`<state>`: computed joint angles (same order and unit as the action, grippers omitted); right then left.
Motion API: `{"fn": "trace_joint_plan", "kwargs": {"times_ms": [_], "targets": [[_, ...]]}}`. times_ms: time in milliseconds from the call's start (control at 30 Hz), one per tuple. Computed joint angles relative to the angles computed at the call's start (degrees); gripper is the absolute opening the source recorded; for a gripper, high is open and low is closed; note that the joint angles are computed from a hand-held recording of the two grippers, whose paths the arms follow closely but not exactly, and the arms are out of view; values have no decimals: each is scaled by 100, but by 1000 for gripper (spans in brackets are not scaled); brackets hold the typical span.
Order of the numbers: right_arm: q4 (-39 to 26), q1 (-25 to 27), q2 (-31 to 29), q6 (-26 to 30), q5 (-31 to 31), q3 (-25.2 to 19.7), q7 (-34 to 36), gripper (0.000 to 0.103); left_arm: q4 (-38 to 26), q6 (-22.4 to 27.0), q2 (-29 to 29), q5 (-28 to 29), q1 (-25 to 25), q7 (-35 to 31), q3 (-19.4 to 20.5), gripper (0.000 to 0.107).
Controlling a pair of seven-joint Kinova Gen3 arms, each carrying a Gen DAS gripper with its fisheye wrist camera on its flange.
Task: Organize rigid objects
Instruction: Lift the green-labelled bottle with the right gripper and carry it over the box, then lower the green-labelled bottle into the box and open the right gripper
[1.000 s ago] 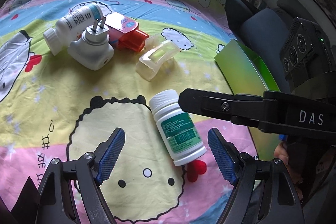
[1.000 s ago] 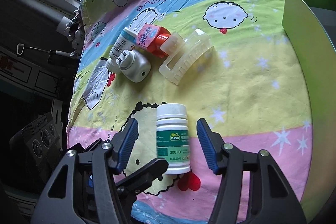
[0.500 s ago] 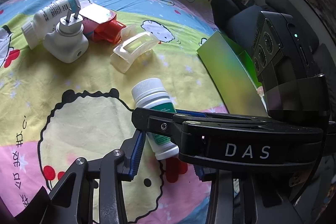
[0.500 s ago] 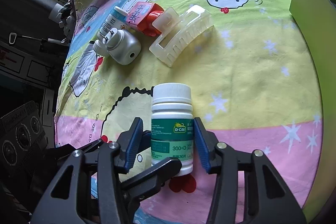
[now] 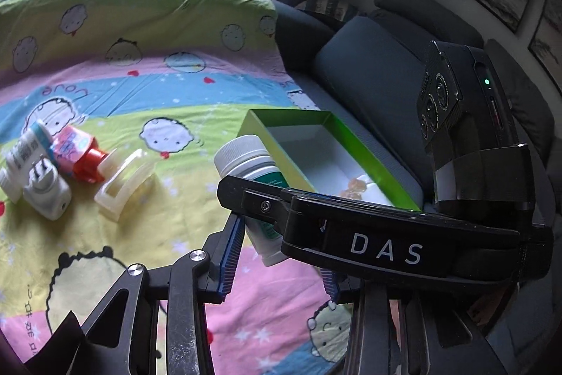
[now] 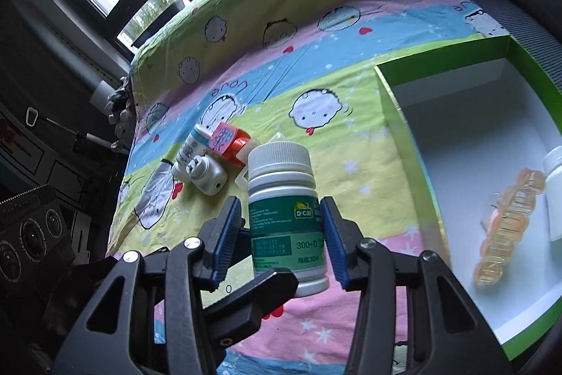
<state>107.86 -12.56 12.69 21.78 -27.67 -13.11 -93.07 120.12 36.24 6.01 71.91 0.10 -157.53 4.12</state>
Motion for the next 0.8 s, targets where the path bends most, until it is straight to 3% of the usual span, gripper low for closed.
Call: {"fn": "trace_joint_plan", "kwargs": {"times_ms": [167, 300, 467, 800], "targets": [[420, 320, -408, -304, -327, 89, 99, 46, -330, -113, 173, 35, 289, -94, 244, 40], [710, 706, -632, -440, -1034, 98, 607, 46, -642, -196, 371, -128, 507, -4, 423, 40], [989, 767, -862, -567, -1420, 393, 754, 46, -1049, -164, 672, -453, 664, 185, 636, 40], [1120, 672, -882, -485, -771, 828, -244, 46, -1646, -28, 1286, -1084, 762, 836, 998, 40]]}}
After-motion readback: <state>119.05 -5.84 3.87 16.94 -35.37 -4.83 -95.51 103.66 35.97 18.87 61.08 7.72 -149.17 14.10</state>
